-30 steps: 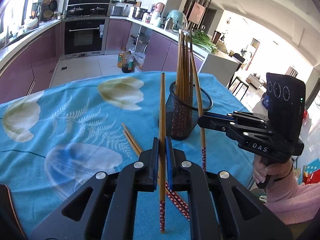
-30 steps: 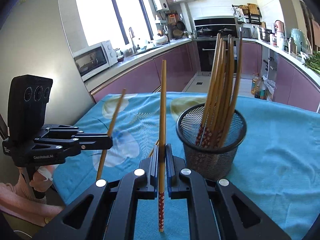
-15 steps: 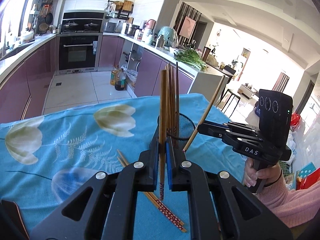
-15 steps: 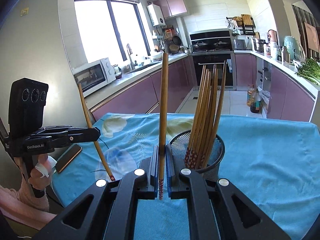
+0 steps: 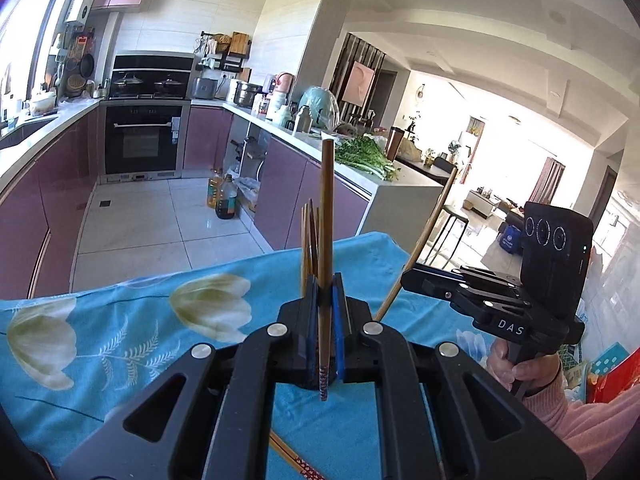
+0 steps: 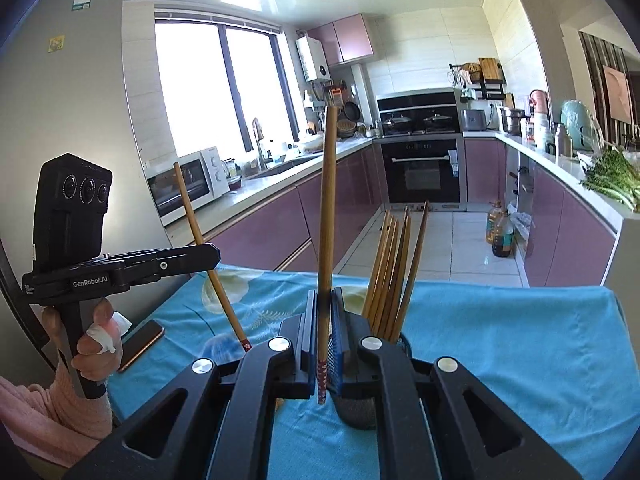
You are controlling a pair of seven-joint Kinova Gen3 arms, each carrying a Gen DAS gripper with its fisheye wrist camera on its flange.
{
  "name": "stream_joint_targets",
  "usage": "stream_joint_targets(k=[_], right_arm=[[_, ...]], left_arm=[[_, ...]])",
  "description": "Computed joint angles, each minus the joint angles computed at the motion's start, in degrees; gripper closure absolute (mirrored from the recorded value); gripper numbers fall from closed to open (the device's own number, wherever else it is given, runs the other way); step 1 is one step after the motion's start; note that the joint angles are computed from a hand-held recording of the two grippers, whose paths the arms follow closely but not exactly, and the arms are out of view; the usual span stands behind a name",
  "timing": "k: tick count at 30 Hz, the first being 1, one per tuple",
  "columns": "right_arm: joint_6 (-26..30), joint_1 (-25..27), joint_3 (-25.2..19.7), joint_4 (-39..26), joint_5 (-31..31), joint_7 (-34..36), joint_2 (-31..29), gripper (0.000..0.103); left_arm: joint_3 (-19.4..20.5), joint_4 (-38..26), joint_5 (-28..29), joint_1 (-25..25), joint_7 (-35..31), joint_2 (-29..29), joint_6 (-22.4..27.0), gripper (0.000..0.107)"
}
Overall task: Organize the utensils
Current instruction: 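Lift both held chopsticks upright and carry them over the mesh cup, then lower both chopsticks into the mesh cup and open both grippers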
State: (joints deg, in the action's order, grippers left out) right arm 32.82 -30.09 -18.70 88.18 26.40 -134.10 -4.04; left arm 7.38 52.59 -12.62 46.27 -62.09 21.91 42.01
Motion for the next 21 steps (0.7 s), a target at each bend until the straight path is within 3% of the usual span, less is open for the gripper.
stream_joint_targets(k=[15,21], right_arm=[[-0.81,0.43,1.14,-2.11,4.60,-2.72,1.88,0.097],[0.25,-1.18,2.72,-3.02,2.98,-1.97,4.07,0.097]], left_arm=[[-2.74,-18.71,0.06,3.20,-4.00,9.16,7.93,0.100],[-3.33,-30.43,2.86,3.78,-7.65,15.78,17.29,0.100]])
